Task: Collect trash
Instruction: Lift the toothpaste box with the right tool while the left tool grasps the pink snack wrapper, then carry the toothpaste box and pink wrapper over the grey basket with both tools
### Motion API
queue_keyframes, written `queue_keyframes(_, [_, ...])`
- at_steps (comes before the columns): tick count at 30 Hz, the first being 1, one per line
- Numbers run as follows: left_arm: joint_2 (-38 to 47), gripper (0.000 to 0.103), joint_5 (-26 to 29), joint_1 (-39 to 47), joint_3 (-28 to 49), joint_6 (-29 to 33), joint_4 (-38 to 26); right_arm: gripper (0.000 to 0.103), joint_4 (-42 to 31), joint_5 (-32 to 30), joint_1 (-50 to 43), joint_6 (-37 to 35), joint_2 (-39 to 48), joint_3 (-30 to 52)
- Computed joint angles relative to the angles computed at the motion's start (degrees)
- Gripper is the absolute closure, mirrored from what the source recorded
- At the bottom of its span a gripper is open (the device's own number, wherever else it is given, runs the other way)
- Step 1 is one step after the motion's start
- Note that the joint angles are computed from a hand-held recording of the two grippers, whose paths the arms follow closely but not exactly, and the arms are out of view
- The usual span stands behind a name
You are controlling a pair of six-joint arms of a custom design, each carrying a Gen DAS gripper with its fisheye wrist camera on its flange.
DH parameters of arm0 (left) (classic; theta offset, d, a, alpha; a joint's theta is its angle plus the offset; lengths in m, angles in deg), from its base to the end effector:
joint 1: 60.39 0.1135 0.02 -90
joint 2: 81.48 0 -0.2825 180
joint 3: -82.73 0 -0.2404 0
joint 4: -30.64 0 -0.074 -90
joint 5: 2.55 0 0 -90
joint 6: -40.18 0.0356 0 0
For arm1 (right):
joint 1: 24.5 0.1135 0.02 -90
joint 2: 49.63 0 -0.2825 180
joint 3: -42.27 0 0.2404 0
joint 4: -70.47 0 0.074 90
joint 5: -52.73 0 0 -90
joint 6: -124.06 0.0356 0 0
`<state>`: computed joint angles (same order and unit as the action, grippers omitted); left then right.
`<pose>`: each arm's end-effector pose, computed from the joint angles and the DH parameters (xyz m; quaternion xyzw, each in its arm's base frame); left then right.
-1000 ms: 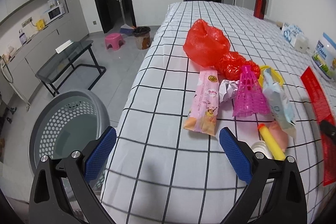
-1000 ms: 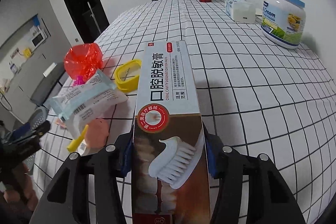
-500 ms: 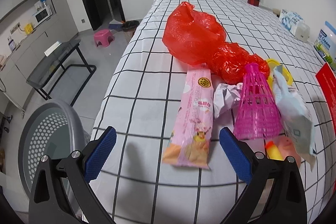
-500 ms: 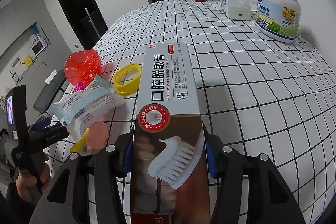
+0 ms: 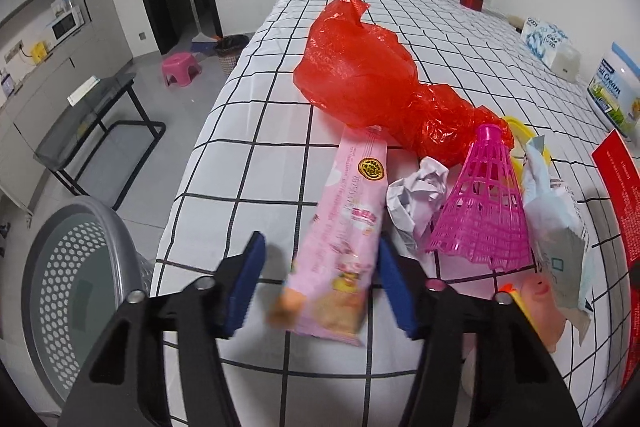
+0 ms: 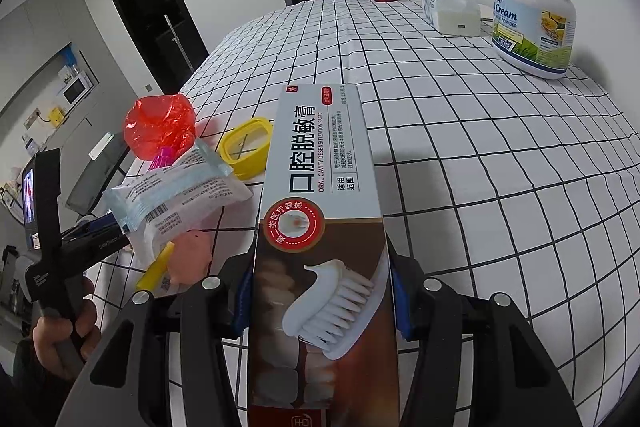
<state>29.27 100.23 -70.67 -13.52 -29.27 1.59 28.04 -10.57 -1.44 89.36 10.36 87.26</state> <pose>0.3873 -0.0782 0.1784 0.2840 0.9077 -0.0801 0.2985 0.1607 0.0510 0.2067 0.3215 0.8792 0.0006 0.3515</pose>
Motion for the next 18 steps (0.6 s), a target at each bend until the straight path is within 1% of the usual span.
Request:
queue_keyframes(2, [-0.54, 0.066, 0.69, 0.39, -0.68, 0.35, 0.0, 0.052, 0.12, 0.01, 0.2, 0.19, 0.12, -0.01])
queue_keyframes(3, [-0.92, 0.068, 1.03, 0.77, -1.11, 0.68, -0.11, 0.052, 0.11, 0.19, 0.63, 0.6, 0.23, 0.01])
queue_keyframes(6, [-1.55, 0.069, 1.47, 1.3, -1.87, 0.85, -0.27, 0.052, -0.11, 0.57, 1.61, 1.54, 0.38, 0.12])
queue_keyframes(8, [-2.34, 0.072, 2.34, 2.38, -2.72, 1.46, -0.52, 0.052, -0.37, 0.97, 2.49, 2.43, 0.61, 0.21])
queue_keyframes(10, [-3.19, 0.072, 2.85, 3.07, -3.4, 1.72, -0.66, 0.052, -0.57, 1.1, 2.84, 2.84, 0.65, 0.27])
queue_keyframes(18, [-7.84, 0.072, 5.0, 6.38, -6.78, 3.36, -0.64, 0.052, -2.66, 4.03, 8.73, 8.29, 1.97, 1.27])
